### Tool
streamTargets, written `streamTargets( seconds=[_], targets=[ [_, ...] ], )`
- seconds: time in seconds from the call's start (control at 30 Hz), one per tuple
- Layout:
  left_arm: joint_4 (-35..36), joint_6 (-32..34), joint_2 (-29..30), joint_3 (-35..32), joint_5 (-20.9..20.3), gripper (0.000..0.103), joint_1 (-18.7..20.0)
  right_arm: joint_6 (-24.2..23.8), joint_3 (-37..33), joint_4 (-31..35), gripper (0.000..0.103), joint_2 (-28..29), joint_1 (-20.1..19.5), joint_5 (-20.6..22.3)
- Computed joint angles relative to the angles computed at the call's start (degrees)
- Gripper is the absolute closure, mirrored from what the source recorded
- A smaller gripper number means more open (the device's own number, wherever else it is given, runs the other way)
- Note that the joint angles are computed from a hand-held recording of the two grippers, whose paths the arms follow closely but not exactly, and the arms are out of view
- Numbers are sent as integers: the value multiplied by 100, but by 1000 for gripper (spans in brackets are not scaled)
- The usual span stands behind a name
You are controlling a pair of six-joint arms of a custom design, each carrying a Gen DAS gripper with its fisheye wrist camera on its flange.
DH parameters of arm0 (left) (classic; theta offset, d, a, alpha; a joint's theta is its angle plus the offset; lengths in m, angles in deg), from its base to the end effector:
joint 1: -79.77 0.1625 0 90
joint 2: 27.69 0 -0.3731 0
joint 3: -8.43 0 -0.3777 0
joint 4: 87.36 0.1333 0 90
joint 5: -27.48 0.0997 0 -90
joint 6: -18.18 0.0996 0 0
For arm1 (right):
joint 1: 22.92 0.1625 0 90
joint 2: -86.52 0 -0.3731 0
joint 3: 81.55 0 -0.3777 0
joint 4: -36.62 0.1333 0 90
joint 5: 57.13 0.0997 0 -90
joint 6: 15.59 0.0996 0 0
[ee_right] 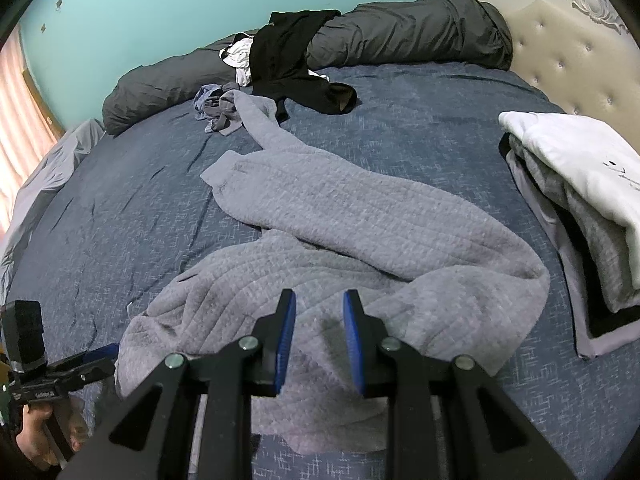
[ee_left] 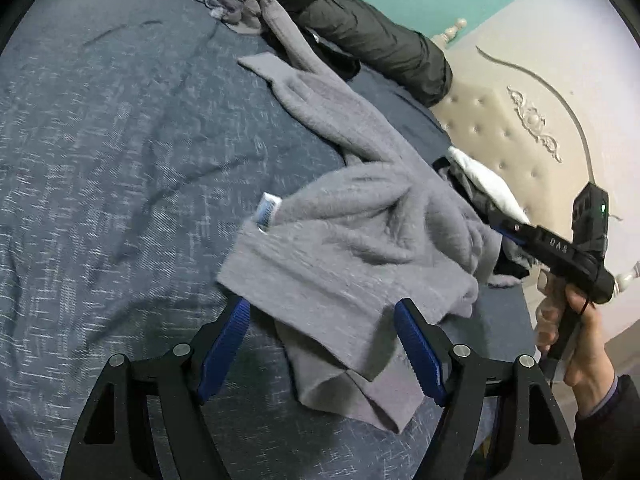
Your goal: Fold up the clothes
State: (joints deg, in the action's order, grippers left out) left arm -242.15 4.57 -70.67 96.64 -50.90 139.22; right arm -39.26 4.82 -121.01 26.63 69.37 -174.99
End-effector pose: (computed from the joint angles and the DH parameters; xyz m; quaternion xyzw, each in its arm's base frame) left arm -0.2062 -0.6511 0.0902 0.1274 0.9722 -0.1941 0.0289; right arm 0.1130 -0.6543 0.3161 0.1217 -0.9045 0.2934 0.2847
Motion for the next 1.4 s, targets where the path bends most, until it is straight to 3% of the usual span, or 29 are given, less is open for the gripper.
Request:
streamTargets(
  seconds=[0.47,0.57,0.73,0.87,1.1,1.4],
  targets=[
    [449,-335,78,17,360,28,-88,-4,35,59,79,-42,-25,-20],
    [578,-268,166,-99,278,28,-95,28,38,89,79,-46,-35,8],
    [655,-200,336,-299,63,47,-68,-36,92,57,79,-51,-21,-32],
    [571,-52,407,-380,111,82,-99,-6,114,40,79,-69,-39,-13],
    [362,475,52,-365,487,87,-211,8,141,6,79,-140,-8,-66],
    [646,1095,-628,-775,1408,89,-323,275,117,133,79,-348,165,-80]
  ],
)
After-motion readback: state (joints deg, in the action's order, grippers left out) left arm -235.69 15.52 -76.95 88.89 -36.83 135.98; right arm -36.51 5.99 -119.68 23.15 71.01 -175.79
